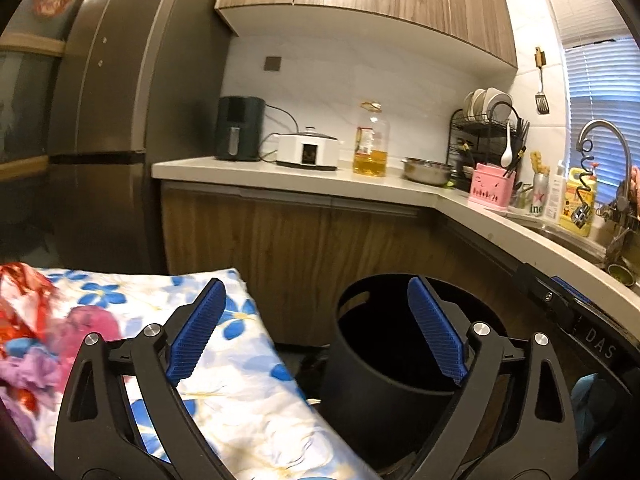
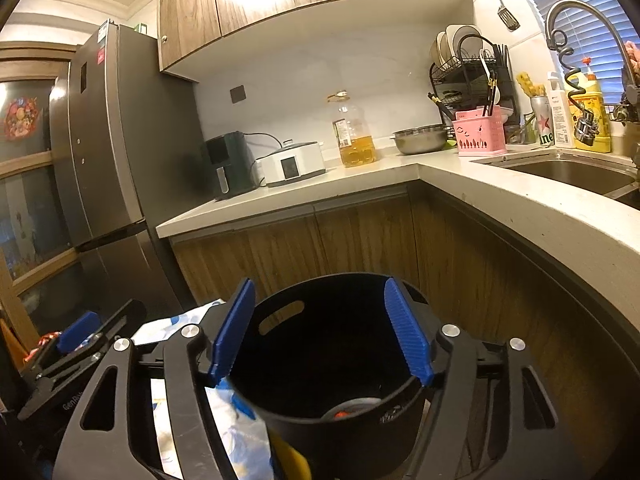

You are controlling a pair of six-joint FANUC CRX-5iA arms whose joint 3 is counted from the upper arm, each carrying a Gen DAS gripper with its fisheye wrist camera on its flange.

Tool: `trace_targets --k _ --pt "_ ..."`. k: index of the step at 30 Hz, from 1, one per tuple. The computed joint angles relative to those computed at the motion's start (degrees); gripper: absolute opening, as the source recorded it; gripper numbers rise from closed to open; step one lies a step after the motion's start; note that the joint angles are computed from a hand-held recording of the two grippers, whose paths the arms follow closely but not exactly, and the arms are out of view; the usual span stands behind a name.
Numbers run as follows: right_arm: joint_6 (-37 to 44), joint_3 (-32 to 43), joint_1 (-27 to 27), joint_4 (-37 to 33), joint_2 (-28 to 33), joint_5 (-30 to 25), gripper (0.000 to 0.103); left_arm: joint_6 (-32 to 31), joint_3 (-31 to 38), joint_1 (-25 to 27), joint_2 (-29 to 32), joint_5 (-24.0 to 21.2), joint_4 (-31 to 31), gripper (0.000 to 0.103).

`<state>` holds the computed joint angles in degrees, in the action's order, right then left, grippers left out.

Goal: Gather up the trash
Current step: 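Open both tools to drop the black bag and wrapper into the bin, then move both open tools back over the trash pile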

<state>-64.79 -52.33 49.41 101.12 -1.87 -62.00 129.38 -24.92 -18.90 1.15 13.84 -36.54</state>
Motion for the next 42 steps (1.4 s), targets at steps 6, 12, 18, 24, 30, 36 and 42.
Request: trace_targets --k 6,12,18,24,30,36,42 --pt "1.48 0.61 5.52 -5.12 -0.02 -3.39 0.073 6.51 -1.90 -0.09 -5.01 -3.68 -6.90 0.094" --pt "1.93 1.29 9.75 -8.67 0.30 -5.41 0.073 10.97 -5.18 0.96 -9.30 -5.01 -11.28 0.094" --pt "2.16 2.86 13.79 -10.84 1.96 -6.90 0.073 15.28 -10.00 4.66 -15.01 -5.43 -14.10 0.094" --pt "1.80 5.00 15.73 -10.04 4.58 -5.77 0.073 9.35 -16.61 10.99 -21.10 -4.10 -9.77 0.094" --pt "0.69 7.75 17.24 -7.60 8.39 -5.16 0.073 9.15 -21.37 18.44 -26.26 -5.25 -10.66 0.094" --pt "1.03 10.70 17.72 -5.03 11.42 -3.28 0.073 19.87 -21.81 22.74 -28.77 -9.13 -19.81 0.094" --pt "1.57 12.94 17.14 -2.33 13.48 -0.42 0.073 12.10 -23.55 29.00 -26.86 -6.40 -14.35 0.094"
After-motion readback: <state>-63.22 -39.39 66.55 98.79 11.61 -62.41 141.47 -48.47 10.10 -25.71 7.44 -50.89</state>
